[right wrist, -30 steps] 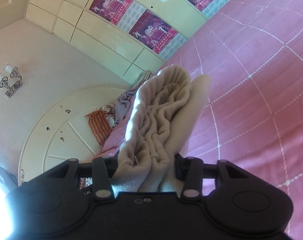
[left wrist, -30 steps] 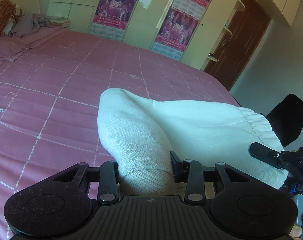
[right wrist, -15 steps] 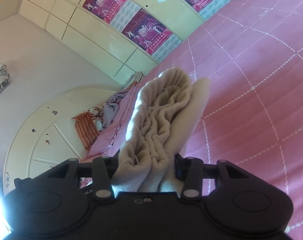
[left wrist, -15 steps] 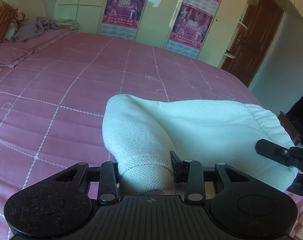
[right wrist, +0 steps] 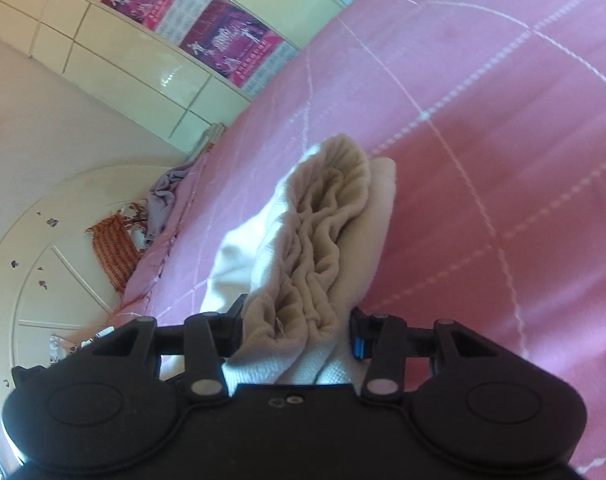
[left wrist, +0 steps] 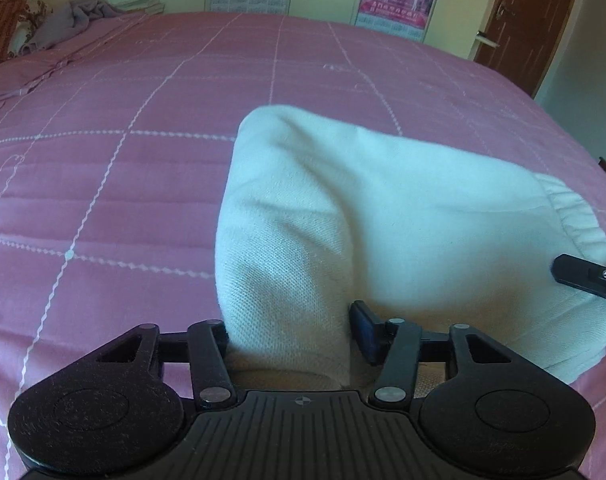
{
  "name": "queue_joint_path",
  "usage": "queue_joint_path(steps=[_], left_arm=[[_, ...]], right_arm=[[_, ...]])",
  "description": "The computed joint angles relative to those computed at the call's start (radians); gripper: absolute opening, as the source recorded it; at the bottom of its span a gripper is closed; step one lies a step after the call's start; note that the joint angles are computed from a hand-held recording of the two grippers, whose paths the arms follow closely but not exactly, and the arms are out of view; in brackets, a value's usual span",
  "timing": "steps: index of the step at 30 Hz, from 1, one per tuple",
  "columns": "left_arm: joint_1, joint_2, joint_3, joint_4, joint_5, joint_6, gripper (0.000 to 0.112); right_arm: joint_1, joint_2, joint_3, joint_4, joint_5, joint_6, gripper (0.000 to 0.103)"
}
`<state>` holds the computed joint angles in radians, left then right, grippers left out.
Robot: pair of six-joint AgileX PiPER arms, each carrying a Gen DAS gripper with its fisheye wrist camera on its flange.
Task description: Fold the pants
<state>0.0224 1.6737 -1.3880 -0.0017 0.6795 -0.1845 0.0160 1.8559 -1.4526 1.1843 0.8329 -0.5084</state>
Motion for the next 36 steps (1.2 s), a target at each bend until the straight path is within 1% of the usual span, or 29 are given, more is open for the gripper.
queue_joint_path(steps=[1,2,3,4,5,6,8,10,12,13,14,15,16,18,19,20,21,22,24,25,26,27,28,30,31,33,34,35,36], left_arm=[[0.0,0.0,0.011,0.012,-0.005,-0.02,0.061],[-0.003,-0.001,0.016,0.029,-0.004,-0.041,0.067],[-0.007,-0.001,0.02,0.048,-0.002,-0.059,0.072],[-0.011,-0.006,0.029,0.062,-0.005,-0.068,0.075],[-0.014,-0.008,0.036,0.078,-0.003,-0.082,0.082],[-0.012,-0.01,0.04,0.082,0.003,-0.089,0.085],[0.015,-0.022,0.046,0.026,0.021,-0.064,0.085],[0.029,-0.047,0.055,0.023,0.036,-0.094,0.085],[0.021,-0.093,0.086,0.099,0.019,-0.174,0.085],[0.008,-0.123,0.109,0.164,-0.006,-0.225,0.085],[-0.007,-0.15,0.128,0.213,-0.03,-0.26,0.085],[-0.016,-0.169,0.135,0.223,-0.051,-0.258,0.085],[-0.025,-0.177,0.131,0.211,-0.062,-0.235,0.085],[-0.054,-0.164,0.098,0.19,-0.049,-0.191,0.085],[-0.067,-0.149,0.085,0.191,-0.032,-0.187,0.085],[-0.082,-0.118,0.065,0.198,0.011,-0.191,0.085],[-0.092,-0.085,0.051,0.21,0.06,-0.194,0.085],[-0.091,-0.058,0.056,0.202,0.081,-0.17,0.085],[-0.095,-0.084,0.106,0.2,0.045,-0.188,0.085],[-0.102,-0.086,0.091,0.211,0.069,-0.214,0.085],[-0.11,-0.092,0.074,0.218,0.088,-0.231,0.085],[-0.112,-0.106,0.076,0.211,0.081,-0.226,0.085],[-0.115,-0.116,0.076,0.204,0.075,-0.217,0.085],[-0.134,-0.11,0.081,0.234,0.076,-0.242,0.085],[-0.149,-0.089,0.074,0.266,0.092,-0.264,0.085],[-0.176,-0.076,0.073,0.316,0.099,-0.298,0.085],[-0.189,-0.075,0.064,0.34,0.113,-0.318,0.086],[-0.192,-0.072,0.055,0.341,0.124,-0.318,0.087],[-0.189,-0.071,0.049,0.333,0.129,-0.31,0.097]], right_arm=[[0.003,-0.003,0.01,-0.019,-0.005,0.002,0.046],[0.015,-0.013,0.022,-0.065,-0.024,0.015,0.048],[0.027,-0.019,0.023,-0.134,-0.042,0.055,0.048],[0.033,-0.02,0.029,-0.183,-0.052,0.089,0.05],[0.038,-0.018,0.03,-0.231,-0.059,0.133,0.053],[0.039,-0.017,0.034,-0.267,-0.06,0.169,0.053],[0.04,-0.026,0.045,-0.282,-0.061,0.178,0.054],[0.069,-0.058,0.035,-0.388,-0.088,0.247,0.056],[0.091,-0.11,0.051,-0.47,-0.141,0.297,0.056],[0.109,-0.142,0.063,-0.546,-0.18,0.356,0.057],[0.13,-0.17,0.067,-0.634,-0.207,0.419,0.061],[0.146,-0.194,0.066,-0.689,-0.22,0.443,0.062],[0.167,-0.218,0.067,-0.721,-0.24,0.429,0.062],[0.243,-0.261,0.074,-0.845,-0.298,0.436,0.058],[0.283,-0.272,0.074,-0.895,-0.318,0.431,0.054],[0.321,-0.276,0.077,-0.947,-0.325,0.442,0.051],[0.347,-0.268,0.074,-0.988,-0.311,0.453,0.049],[0.373,-0.242,0.058,-1.055,-0.273,0.493,0.044],[0.387,-0.186,0.044,-1.15,-0.195,0.577,0.043],[0.379,-0.167,0.04,-1.152,-0.175,0.582,0.043],[0.372,-0.185,0.06,-1.133,-0.195,0.584,0.041],[0.373,-0.194,0.045,-1.131,-0.177,0.615,0.041],[0.376,-0.212,0.044,-1.126,-0.182,0.632,0.042],[0.398,-0.275,0.101,-1.153,-0.271,0.648,0.042],[0.415,-0.277,0.103,-1.198,-0.275,0.673,0.043],[0.425,-0.185,0.042,-1.24,-0.181,0.685,0.042],[0.427,-0.165,0.036,-1.263,-0.164,0.707,0.042],[0.427,-0.176,0.053,-1.262,-0.187,0.716,0.043],[0.428,-0.177,0.043,-1.257,-0.177,0.72,0.045]])
